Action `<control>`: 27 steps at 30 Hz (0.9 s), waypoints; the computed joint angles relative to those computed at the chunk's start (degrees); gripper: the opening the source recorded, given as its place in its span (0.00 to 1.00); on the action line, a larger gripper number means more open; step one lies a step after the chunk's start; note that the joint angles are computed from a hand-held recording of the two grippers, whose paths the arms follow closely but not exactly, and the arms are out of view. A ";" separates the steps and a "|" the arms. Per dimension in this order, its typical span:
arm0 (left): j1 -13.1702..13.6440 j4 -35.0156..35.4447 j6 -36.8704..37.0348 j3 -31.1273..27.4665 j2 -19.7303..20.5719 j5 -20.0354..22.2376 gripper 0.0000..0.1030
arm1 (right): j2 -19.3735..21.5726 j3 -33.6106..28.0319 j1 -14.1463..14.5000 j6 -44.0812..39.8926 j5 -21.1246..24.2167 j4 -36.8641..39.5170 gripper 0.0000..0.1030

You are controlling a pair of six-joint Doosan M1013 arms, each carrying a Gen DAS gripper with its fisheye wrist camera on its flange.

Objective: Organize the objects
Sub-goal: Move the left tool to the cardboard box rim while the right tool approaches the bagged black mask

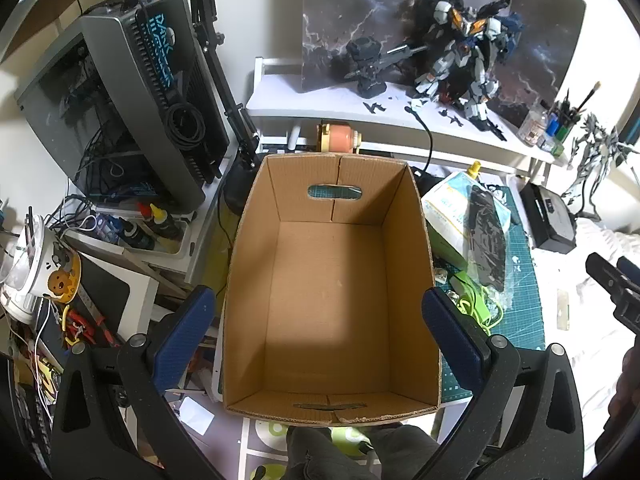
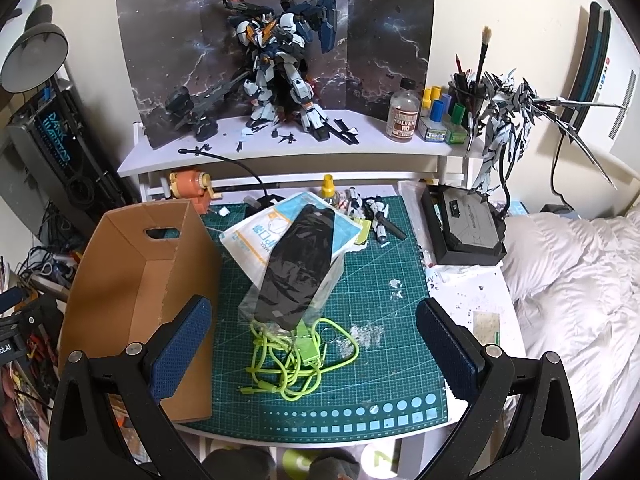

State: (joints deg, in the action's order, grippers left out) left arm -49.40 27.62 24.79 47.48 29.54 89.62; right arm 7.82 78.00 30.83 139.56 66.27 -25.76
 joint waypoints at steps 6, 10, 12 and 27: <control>0.24 -0.24 0.37 -0.33 0.31 0.15 1.00 | 0.15 -0.13 -0.30 -0.08 0.07 0.17 1.00; 0.31 -0.17 0.47 -0.36 0.37 0.21 1.00 | 0.25 -0.25 -0.36 0.09 0.16 0.17 1.00; 0.37 -0.25 0.58 -0.52 0.45 0.23 1.00 | 0.28 -0.27 -0.34 0.29 0.17 0.05 1.00; 1.46 0.16 0.34 2.09 -0.26 -1.57 0.99 | 1.18 -0.57 -1.28 -0.21 -0.03 0.09 1.00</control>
State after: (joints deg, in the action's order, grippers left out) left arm -47.94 27.78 25.13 49.56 29.28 88.04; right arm 9.01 77.43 29.56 139.35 66.24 -25.67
